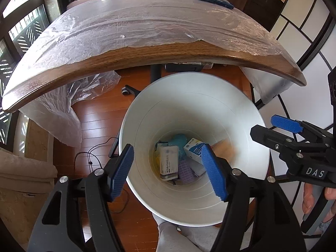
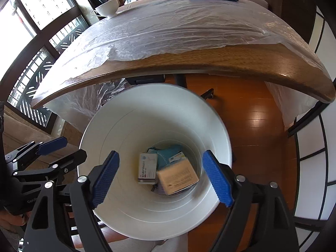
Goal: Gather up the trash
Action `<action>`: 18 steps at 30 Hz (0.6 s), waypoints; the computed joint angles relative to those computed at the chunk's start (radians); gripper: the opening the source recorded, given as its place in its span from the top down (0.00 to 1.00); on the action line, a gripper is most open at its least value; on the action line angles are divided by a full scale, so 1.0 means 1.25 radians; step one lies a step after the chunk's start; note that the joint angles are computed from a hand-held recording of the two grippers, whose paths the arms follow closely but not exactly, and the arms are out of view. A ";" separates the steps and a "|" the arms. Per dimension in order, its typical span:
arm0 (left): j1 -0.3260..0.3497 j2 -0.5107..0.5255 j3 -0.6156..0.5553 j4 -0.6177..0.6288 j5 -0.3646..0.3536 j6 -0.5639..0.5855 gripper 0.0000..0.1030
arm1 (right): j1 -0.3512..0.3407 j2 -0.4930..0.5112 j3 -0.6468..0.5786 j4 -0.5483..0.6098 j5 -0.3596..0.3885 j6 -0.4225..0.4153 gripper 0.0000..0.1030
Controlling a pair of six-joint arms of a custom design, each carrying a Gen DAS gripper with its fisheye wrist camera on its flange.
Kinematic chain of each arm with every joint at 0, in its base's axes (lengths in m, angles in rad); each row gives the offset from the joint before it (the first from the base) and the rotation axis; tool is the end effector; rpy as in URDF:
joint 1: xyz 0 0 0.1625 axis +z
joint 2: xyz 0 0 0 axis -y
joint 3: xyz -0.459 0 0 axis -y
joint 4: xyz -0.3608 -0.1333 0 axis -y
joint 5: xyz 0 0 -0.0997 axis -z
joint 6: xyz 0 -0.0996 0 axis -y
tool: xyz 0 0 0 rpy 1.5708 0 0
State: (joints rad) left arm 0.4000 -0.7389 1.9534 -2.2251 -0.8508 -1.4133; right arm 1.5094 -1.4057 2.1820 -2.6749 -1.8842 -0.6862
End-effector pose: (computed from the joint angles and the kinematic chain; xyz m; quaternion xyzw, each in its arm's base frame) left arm -0.3921 -0.3818 0.0171 -0.0121 0.9046 -0.2543 0.3419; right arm 0.0743 -0.4632 0.3049 0.2753 -0.9352 0.0938 0.2022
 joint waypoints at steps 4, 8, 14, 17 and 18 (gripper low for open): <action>0.000 -0.004 -0.007 0.008 0.005 -0.003 0.34 | -0.002 -0.006 -0.004 0.005 0.004 -0.002 0.18; -0.004 -0.011 -0.011 0.018 0.014 -0.013 0.34 | 0.005 -0.025 -0.012 -0.001 0.014 -0.017 0.15; -0.015 -0.033 -0.031 0.074 0.054 -0.058 0.23 | 0.014 -0.043 -0.051 0.008 0.048 -0.032 0.09; -0.020 -0.044 -0.060 0.150 0.106 -0.104 0.16 | 0.023 -0.036 -0.088 0.004 0.067 -0.037 0.06; -0.017 -0.050 -0.070 0.172 0.123 -0.113 0.16 | 0.025 -0.033 -0.098 0.003 0.073 -0.036 0.05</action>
State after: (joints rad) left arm 0.3782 -0.8011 1.8661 -2.0104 -0.6967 -1.5541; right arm 1.5405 -1.4470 2.0590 -2.6709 -1.7928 -0.7307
